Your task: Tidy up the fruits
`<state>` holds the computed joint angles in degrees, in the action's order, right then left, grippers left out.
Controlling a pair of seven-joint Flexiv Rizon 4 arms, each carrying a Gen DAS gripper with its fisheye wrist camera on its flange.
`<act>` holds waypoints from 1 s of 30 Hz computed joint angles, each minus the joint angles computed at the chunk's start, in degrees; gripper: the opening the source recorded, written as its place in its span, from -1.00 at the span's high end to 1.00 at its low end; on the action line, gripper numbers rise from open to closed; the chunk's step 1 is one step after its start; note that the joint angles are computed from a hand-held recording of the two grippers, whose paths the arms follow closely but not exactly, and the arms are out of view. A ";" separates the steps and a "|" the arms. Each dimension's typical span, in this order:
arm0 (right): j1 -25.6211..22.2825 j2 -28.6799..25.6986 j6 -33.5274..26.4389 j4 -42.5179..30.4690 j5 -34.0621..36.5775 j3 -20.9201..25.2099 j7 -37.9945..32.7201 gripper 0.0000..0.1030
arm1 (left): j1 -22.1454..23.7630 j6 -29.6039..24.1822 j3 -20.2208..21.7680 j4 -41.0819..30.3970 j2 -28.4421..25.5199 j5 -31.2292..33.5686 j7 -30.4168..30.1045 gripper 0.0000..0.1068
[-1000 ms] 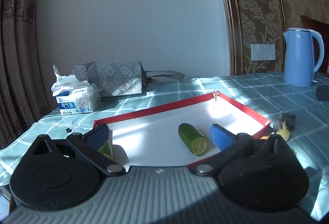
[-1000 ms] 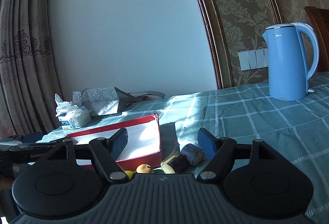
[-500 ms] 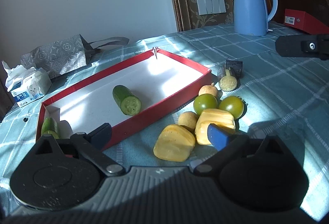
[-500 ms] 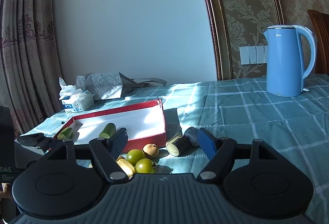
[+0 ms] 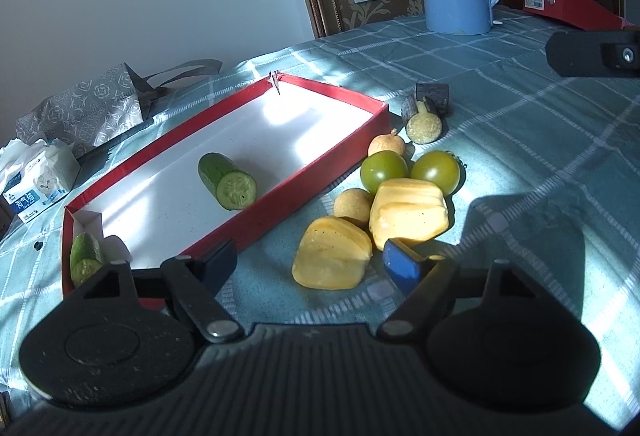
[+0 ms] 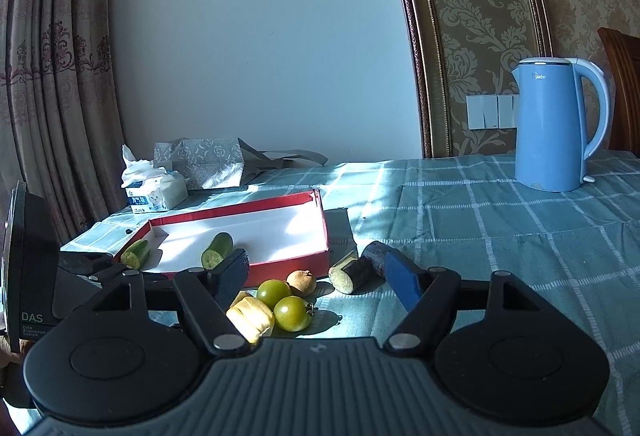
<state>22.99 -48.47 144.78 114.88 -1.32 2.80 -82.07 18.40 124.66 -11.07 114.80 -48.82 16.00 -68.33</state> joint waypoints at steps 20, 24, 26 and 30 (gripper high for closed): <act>-0.52 0.05 -0.39 0.47 -0.09 0.14 -0.09 -0.45 | 13.52 -12.21 -16.28 -0.26 -2.06 0.75 8.66 0.28; -0.46 -0.02 -0.40 0.56 -0.16 0.00 -0.16 -0.45 | 13.50 -10.51 -16.21 0.54 -1.94 0.02 7.11 0.29; -0.56 -0.01 -0.52 0.67 -0.61 0.06 -0.20 -0.45 | 12.06 -8.48 -14.42 0.90 -1.51 -0.34 6.02 0.29; -0.16 -0.05 -1.38 0.91 -1.82 -0.27 -1.33 -0.45 | 11.05 -2.72 -11.85 2.55 -0.84 0.55 1.70 0.30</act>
<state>22.83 -48.51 143.40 115.79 -3.14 2.53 -83.41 29.45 121.94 -22.91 117.35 -49.66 16.55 -66.63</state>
